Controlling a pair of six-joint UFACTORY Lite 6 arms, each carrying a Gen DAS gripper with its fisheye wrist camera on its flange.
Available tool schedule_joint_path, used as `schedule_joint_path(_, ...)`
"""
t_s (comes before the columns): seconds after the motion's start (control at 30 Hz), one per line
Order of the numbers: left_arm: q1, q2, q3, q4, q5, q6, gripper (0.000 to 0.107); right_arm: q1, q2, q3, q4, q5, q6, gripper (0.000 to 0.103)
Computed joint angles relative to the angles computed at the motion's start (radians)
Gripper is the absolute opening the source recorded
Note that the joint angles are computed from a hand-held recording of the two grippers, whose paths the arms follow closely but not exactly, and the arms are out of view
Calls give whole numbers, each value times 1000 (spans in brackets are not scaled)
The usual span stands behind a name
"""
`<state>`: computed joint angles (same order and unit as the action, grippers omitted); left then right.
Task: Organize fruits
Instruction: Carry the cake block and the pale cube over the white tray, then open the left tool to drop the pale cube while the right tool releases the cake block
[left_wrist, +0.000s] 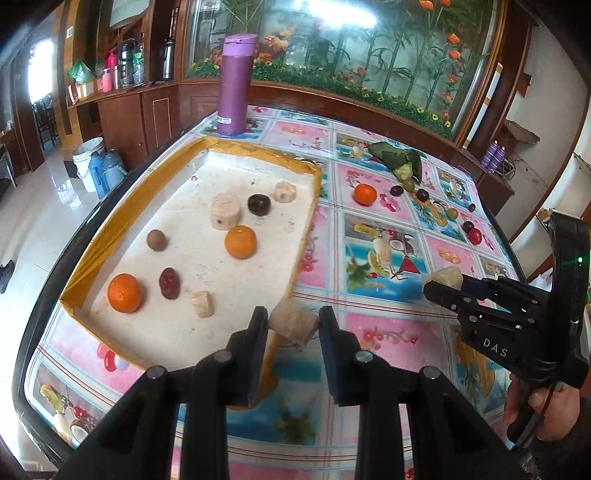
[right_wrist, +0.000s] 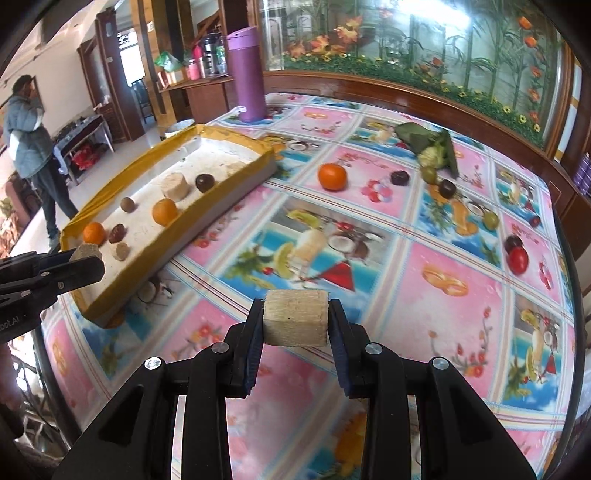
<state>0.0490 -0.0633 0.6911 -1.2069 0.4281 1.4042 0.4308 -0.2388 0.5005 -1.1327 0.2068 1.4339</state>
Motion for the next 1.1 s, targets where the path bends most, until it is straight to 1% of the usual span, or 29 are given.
schedule_joint_path(0.1, 67, 51, 44, 5, 21, 26, 31, 25, 90, 89, -22, 4, 17, 32)
schedule_joint_path(0.23, 141, 139, 131, 17, 42, 42, 31, 31, 223, 235, 22, -1, -48, 32)
schedule_joint_path(0.3, 164, 195, 190, 33, 42, 36, 31, 23, 294, 323, 101, -6, -140, 32)
schedule_joint_path(0.47, 191, 337, 367, 81, 46, -19, 31, 5, 477, 576, 427, 3, -483, 32)
schedule_joint_path(0.53, 188, 399, 443, 106, 40, -44, 31, 1, 547, 675, 515, 14, -579, 32)
schedule_joint_path(0.63, 170, 488, 551, 156, 19, -101, 31, -5, 667, 838, 621, 42, -693, 32)
schedule_joint_path(0.73, 148, 577, 662, 228, 14, -197, 31, -22, 791, 1003, 776, 71, -845, 32)
schedule_joint_path(0.8, 137, 639, 743, 282, 20, -263, 31, -28, 873, 1111, 843, 100, -915, 32)
schedule_joint_path(0.9, 123, 724, 850, 364, 32, -352, 31, -28, 1006, 1285, 882, 162, -966, 32)
schedule_joint_path(0.97, 113, 774, 913, 414, 48, -406, 31, -34, 1082, 1386, 937, 197, -1025, 32)
schedule_joint_path(1.1, 94, 851, 1006, 496, 59, -493, 31, -38, 1241, 1603, 1004, 281, -1101, 32)
